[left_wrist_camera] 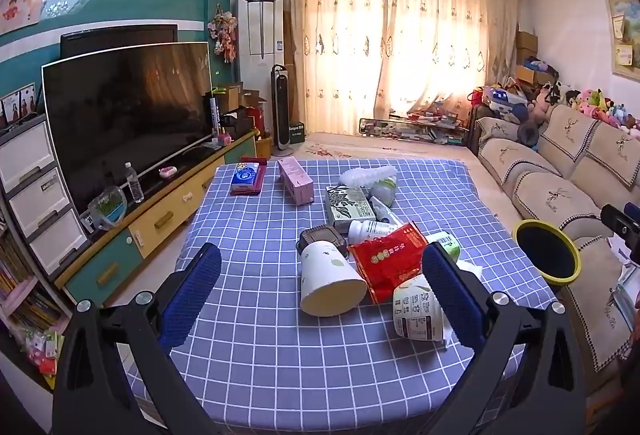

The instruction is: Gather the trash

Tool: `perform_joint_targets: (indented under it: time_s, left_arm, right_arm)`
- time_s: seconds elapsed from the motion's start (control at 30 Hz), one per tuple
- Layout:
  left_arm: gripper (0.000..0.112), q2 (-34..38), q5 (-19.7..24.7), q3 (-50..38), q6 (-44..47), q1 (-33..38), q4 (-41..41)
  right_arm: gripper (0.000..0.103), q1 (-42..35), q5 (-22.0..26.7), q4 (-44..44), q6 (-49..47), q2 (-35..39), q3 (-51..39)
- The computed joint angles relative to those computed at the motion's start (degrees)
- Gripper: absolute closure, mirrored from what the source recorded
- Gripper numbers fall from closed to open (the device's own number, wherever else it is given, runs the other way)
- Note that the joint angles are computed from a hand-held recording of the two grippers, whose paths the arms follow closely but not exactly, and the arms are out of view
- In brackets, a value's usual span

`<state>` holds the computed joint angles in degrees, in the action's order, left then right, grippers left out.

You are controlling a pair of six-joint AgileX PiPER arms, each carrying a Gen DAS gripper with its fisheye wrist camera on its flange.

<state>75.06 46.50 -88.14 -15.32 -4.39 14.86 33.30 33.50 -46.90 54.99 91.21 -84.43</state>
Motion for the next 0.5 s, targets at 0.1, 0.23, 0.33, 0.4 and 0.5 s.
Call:
perform_joint_targets:
  time_s: [0.1, 0.23, 0.33, 0.4, 0.5]
  left_arm:
    - [0.013, 0.63, 0.45, -1.10, 0.68, 0.08, -0.55]
    - [0.013, 0.22, 1.45, -1.59, 0.32, -0.54, 0.01]
    - [0.013, 0.23, 2.06, -2.07, -0.05, -1.09, 0.67]
    - [0.013, 0.46, 0.83, -0.70, -0.79, -1.11, 1.08]
    - [0.013, 0.47, 0.74, -0.55, -0.96, -1.23, 1.05]
  right_arm:
    - [0.006, -0.04, -0.06, 0.04, -0.02, -0.01, 0.06]
    - [0.006, 0.24, 0.10, 0.05, 0.11, -0.62, 0.50]
    - [0.006, -0.03, -0.48, 0.09, 0.44, -0.17, 1.01]
    - [0.006, -0.03, -0.35, 0.25, 0.35, -0.22, 0.95]
    - [0.006, -0.86, -0.79, 1.50, -0.98, -0.16, 0.89]
